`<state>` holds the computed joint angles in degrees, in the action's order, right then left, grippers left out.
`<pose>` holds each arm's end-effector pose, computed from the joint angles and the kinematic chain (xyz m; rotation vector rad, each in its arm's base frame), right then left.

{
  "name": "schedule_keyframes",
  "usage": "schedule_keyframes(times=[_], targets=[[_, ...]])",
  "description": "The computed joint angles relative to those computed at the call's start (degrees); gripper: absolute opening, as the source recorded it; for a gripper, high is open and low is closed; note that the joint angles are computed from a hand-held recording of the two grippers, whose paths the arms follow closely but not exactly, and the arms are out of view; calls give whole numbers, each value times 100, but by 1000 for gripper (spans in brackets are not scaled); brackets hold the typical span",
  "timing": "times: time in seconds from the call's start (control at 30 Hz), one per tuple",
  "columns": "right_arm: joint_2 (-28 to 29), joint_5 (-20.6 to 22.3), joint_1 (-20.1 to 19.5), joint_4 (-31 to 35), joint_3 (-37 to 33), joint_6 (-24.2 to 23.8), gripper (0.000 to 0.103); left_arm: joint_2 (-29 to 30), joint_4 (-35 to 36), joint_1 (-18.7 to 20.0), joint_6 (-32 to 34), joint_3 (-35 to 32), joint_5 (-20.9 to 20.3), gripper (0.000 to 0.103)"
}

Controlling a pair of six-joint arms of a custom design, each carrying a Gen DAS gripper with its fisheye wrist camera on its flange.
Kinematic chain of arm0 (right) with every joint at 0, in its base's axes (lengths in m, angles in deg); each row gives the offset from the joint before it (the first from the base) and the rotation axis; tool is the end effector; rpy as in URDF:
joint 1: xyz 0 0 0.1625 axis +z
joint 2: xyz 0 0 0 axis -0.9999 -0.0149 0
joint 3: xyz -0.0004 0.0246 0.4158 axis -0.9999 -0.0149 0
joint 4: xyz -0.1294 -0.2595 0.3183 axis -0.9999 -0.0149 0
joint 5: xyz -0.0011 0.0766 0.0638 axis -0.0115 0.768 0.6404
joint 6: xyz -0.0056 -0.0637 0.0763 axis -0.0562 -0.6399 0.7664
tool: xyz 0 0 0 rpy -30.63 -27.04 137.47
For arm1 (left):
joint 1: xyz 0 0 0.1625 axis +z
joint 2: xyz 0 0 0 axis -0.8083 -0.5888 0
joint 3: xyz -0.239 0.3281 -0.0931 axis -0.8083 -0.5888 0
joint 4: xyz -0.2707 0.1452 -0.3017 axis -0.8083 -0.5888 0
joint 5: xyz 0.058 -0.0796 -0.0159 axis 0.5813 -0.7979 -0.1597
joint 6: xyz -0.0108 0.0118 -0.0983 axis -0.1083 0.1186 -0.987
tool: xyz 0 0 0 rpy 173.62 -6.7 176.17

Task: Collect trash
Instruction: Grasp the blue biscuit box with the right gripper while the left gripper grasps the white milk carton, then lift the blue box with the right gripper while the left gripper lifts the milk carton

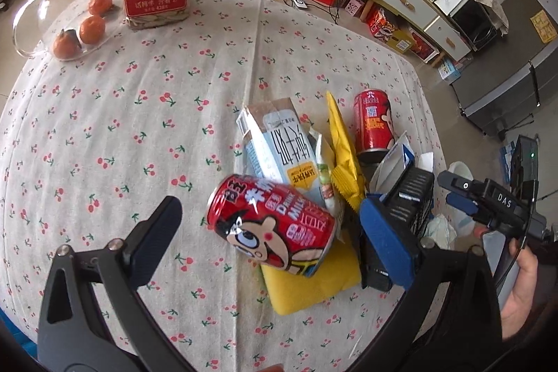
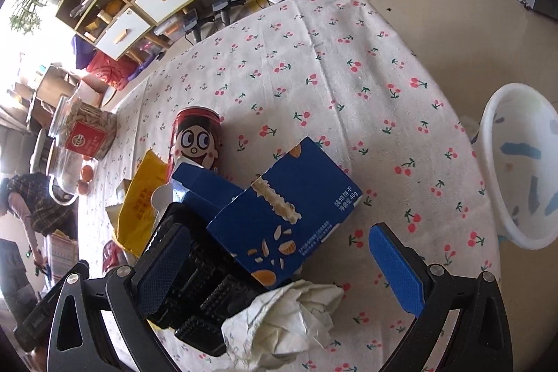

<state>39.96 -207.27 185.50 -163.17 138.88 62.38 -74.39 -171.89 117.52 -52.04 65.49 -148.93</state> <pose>0.1562 -0.6625 0.1153 -0.3008 -2.5870 0.6688 -0.1171 -0.6477 0.2055 0.2798 2.6516 -0.4535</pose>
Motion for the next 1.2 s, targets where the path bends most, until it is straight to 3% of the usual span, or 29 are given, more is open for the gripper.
schedule_keyframes(times=[0.1,0.2,0.27,0.37,0.43,0.53,0.97,1.0,1.2], targets=[[126,-81,-67,123,-167,249,103,179,-53,26,-69,-196,160,101],[204,-136,-123,144,-281,385,103,404,128,59,-189,-495,385,92],[223,-160,-156,125,-319,449,102,546,239,100,-306,-703,318,86],[185,44,-281,166,-294,632,98,763,421,135,-393,-972,147,78],[160,224,-365,240,-278,761,84,935,475,125,-336,-1119,268,72],[141,287,-392,189,-269,731,83,1090,599,171,-427,-1265,251,59],[32,206,-345,-96,-129,516,81,1357,817,223,-374,-1546,407,60],[19,190,-338,-133,-108,477,74,1349,802,230,-392,-1537,397,60],[-15,111,-310,-252,-16,406,69,1246,314,203,-327,-1343,429,60]])
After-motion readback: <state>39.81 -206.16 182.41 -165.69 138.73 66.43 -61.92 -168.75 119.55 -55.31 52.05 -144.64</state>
